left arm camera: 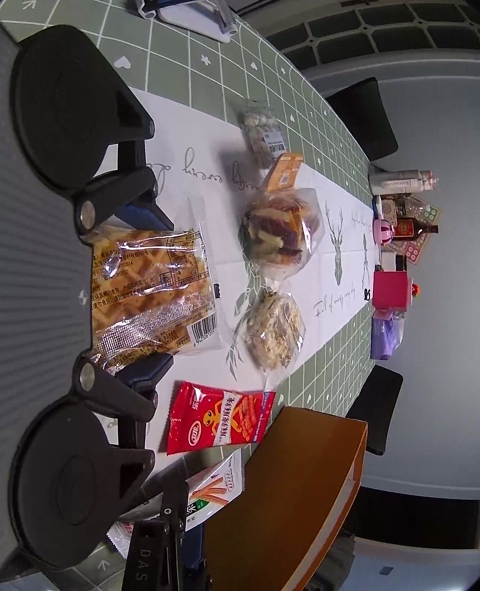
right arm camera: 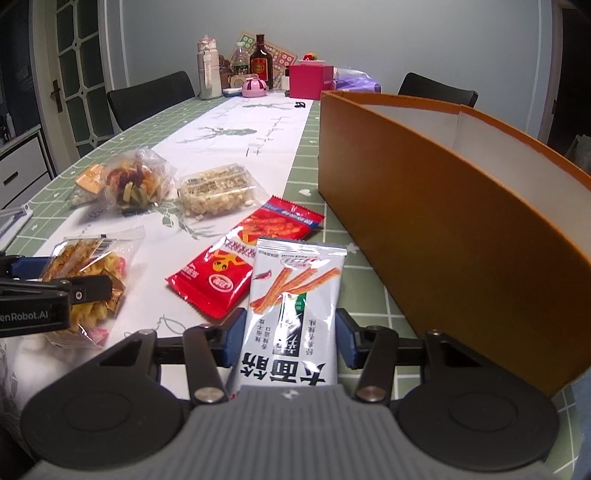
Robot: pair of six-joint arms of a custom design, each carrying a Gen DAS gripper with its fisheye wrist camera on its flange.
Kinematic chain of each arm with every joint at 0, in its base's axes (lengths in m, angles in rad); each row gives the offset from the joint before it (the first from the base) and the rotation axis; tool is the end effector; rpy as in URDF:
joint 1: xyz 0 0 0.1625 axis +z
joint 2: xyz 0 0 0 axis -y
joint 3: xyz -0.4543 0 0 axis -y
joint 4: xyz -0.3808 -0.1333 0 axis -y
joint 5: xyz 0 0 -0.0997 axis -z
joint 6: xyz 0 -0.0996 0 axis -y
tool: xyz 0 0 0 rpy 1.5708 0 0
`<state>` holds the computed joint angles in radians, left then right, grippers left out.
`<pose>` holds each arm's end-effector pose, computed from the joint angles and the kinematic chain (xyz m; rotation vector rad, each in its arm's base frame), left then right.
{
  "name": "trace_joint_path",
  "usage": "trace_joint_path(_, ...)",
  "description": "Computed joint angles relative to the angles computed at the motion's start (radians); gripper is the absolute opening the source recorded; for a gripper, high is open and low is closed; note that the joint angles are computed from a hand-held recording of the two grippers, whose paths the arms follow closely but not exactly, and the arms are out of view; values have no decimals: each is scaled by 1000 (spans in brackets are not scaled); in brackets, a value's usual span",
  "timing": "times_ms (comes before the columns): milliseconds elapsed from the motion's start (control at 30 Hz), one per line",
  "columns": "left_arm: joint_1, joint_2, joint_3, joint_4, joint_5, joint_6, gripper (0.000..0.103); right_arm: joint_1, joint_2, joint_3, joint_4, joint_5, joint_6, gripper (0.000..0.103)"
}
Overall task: Organize snacks
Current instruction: 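Lift both packs and carry them over the orange box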
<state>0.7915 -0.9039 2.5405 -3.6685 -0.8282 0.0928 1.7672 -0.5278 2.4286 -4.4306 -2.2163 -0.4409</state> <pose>-0.1228 -0.4099 0.1181 0.8339 2.3211 -0.8647 0.1484 -0.3696 0.0670 0.3256 -2.2070 1.0447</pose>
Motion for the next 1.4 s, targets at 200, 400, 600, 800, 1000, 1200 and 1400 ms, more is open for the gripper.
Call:
trace_joint_path(200, -20, -29, -21, 32, -23, 23, 80, 12, -45, 11, 8, 22, -48, 50)
trace_joint_path(400, -25, -42, -60, 67, -62, 36, 80, 15, -121, 34, 54, 60, -52, 50)
trace_joint_path(600, -44, -42, -110, 96, -93, 78, 80, 22, -195, 53, 82, 90, -67, 50)
trace_joint_path(800, -70, -27, -173, 118, -137, 119, 80, 19, -267, 55, 96, 89, -107, 50)
trace_joint_path(1000, -85, 0, -245, 149, -188, 160, 80, -10, -371, 74, 150, 123, -95, 50)
trace_joint_path(1200, -103, 36, -319, 192, -228, 176, 80, -38, -461, 80, 209, 135, -85, 50)
trace_joint_path(1400, -118, 79, -384, 244, -275, 215, 80, -77, -552, 70, 268, 126, -116, 50)
